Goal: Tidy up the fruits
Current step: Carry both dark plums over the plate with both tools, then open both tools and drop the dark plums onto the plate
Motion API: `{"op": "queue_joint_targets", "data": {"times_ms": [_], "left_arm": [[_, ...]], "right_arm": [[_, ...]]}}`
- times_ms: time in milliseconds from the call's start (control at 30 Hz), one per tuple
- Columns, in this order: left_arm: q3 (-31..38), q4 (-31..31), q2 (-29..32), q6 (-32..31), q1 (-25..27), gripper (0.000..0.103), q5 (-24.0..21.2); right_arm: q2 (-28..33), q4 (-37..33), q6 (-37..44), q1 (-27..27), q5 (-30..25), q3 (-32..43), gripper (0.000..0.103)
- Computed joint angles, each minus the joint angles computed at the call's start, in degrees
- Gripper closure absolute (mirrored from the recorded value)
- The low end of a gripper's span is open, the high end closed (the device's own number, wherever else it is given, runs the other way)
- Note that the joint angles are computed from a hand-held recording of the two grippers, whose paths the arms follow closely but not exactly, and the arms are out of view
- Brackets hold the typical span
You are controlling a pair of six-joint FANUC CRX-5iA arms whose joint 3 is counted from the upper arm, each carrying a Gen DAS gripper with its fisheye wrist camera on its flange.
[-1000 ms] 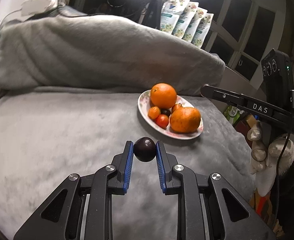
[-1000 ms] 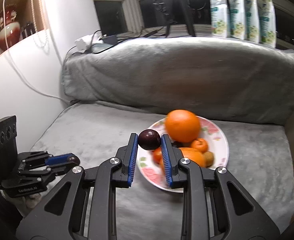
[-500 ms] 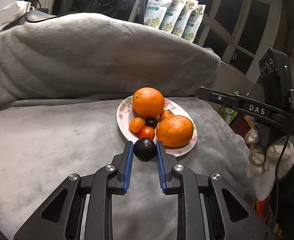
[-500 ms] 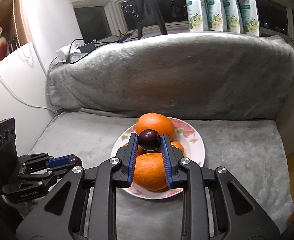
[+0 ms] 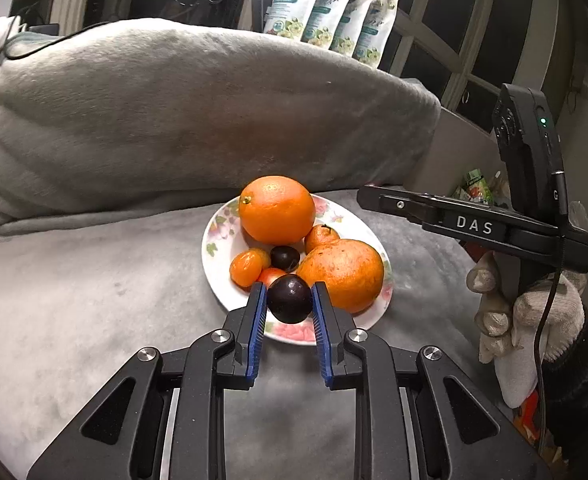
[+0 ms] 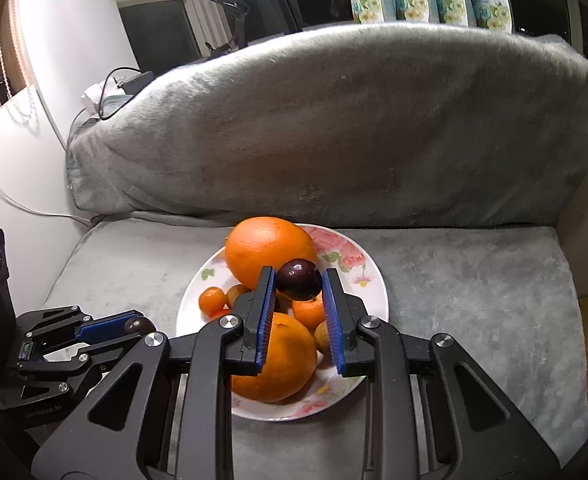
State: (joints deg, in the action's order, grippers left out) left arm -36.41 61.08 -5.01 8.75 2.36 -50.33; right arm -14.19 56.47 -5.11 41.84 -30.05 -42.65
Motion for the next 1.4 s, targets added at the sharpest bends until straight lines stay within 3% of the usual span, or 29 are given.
{"op": "queue_joint_targets", "data": {"times_ms": [633,933,1000,1067,1300,1333,1400], "left_arm": [[1.82,-0.23,2.09,0.64,-2.89,0.082,1.92],[1.73,0.73,2.05,0.02,-3.49,0.082,2.45],[1.61,0.94,2.01,-0.13,-3.57,0.082,2.72],[1.65,0.99,2.13,-0.07,-3.56,0.081,2.64],[1.32,1.87,2.01,-0.5,-3.63,0.076,3.11],[1.25,1.96,1.89,-0.66,-3.65,0.073,3.2],[0.88,2.52,1.5,-1.21,-3.74,0.053,3.64]], "right_arm": [[2.14,-3.05,3.2,-2.66,2.96,1.4,0.078],[2.75,-3.14,3.87,-2.23,1.81,2.09,0.077],[2.7,-2.51,3.22,-2.32,1.86,1.92,0.058],[2.47,-0.73,1.42,-2.36,1.69,1.41,0.045],[2.12,0.23,0.5,-1.85,1.02,1.26,0.043],[2.07,0.39,0.25,-1.8,0.88,1.23,0.041],[1.91,1.37,-0.85,-1.78,0.71,0.95,0.03]]}}
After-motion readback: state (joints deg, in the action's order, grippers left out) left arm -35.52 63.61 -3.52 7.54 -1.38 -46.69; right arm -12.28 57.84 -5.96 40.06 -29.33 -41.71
